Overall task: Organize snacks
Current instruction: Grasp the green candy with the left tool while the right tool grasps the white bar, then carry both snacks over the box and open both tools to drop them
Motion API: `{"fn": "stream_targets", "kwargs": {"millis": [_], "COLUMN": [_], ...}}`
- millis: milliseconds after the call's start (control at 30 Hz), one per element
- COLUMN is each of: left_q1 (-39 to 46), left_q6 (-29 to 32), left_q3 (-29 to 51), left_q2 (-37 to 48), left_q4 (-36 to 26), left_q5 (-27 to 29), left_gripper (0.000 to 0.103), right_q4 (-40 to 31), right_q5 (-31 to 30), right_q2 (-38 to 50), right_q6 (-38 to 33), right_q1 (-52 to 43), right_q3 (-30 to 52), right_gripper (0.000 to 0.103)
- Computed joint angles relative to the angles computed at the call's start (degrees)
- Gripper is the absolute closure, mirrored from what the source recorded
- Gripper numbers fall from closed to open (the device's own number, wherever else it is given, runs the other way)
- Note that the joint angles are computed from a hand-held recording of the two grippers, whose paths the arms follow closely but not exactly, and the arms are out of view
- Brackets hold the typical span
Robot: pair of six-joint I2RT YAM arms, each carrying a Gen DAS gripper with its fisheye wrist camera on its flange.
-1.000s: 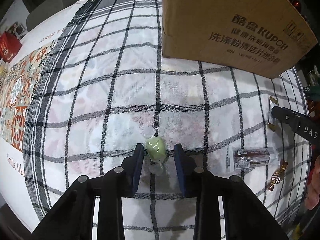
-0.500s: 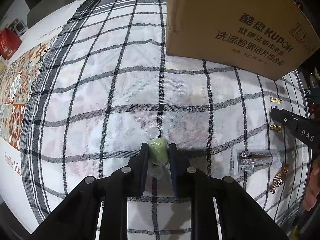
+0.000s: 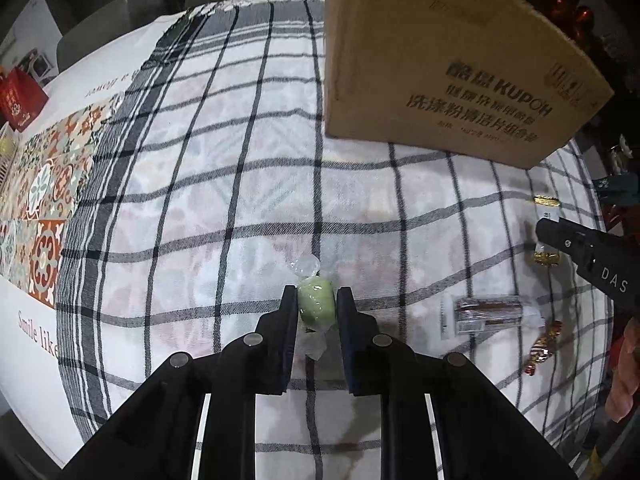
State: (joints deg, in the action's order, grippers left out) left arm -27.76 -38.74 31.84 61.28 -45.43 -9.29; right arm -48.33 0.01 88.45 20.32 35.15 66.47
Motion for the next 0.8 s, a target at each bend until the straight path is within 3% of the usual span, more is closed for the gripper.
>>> {"fn": "stream_targets", "kwargs": {"millis": [300, 800], "left_q1": [-3.80, -5.24], "left_q6": [-1.40, 3.09], "left_q3": [4.33, 14.71], "left_q2": [-4.27, -4.17], "left_q4": [-5.14, -9.77], "left_q5": [-2.25, -4.01], "left_gripper": [0.083, 0.083], "right_q4": [-3.19, -6.29], "right_q5": [-1.81, -2.85], "right_q2": [-3.93, -8.01], "right_q6": [-1.18, -2.38], "right_q1": [0.50, 0.06], "right_q3": [2.83, 8.05], "right_gripper": [0.082, 0.082]}}
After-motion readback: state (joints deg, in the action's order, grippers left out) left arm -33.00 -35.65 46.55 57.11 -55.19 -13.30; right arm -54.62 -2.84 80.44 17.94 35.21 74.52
